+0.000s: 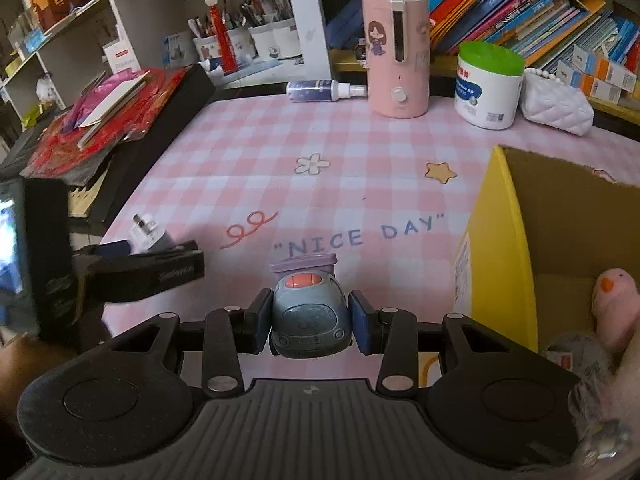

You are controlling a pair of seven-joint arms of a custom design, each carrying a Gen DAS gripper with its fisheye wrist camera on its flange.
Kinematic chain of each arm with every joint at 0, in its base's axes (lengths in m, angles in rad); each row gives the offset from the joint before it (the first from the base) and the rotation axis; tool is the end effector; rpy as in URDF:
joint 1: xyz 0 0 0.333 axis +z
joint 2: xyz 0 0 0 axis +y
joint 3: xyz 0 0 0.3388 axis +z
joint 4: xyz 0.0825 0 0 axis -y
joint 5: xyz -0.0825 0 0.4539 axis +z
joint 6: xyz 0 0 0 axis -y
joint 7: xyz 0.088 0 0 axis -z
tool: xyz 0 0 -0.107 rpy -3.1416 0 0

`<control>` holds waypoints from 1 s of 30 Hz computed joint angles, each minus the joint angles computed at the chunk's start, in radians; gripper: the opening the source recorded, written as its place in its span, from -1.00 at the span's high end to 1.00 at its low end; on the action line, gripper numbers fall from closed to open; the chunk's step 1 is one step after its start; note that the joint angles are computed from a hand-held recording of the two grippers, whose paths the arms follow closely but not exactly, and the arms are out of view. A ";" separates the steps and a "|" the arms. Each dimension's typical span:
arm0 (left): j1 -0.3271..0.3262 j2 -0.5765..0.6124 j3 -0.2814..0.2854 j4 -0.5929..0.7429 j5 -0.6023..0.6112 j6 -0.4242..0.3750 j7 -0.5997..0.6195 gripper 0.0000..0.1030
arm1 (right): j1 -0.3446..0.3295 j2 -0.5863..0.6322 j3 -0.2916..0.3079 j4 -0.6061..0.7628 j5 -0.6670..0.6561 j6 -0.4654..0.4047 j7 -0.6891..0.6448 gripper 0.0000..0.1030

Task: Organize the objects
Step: 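Grasp the white charger with the left gripper while the right gripper grasps the grey toy car, then lift the white charger and grey toy car and carry both toward the yellow box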

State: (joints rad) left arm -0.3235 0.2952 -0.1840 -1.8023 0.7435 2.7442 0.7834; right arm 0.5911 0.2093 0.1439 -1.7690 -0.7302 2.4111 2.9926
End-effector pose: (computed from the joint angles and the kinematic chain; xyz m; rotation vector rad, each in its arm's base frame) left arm 0.6396 -0.3734 0.4396 -1.5021 2.0167 -0.7364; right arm 0.5454 0.4786 0.4856 -1.5489 1.9924 -0.5534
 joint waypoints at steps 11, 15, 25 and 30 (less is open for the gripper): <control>0.065 -0.127 -0.055 -0.137 -0.195 0.064 0.123 0.17 | 0.017 -0.041 0.023 -0.048 0.002 -0.006 -0.005 0.27; 0.087 -0.235 -0.069 -0.244 -0.307 0.113 0.195 0.17 | 0.028 -0.048 0.031 -0.053 -0.010 -0.020 0.002 0.27; -0.004 -0.518 0.023 -0.520 -0.572 0.171 0.426 0.16 | 0.081 -0.113 0.069 -0.101 -0.099 -0.101 0.096 0.27; -0.107 -0.666 0.114 -0.653 -0.672 0.167 0.515 0.16 | 0.108 -0.148 0.103 -0.125 -0.091 -0.147 0.157 0.27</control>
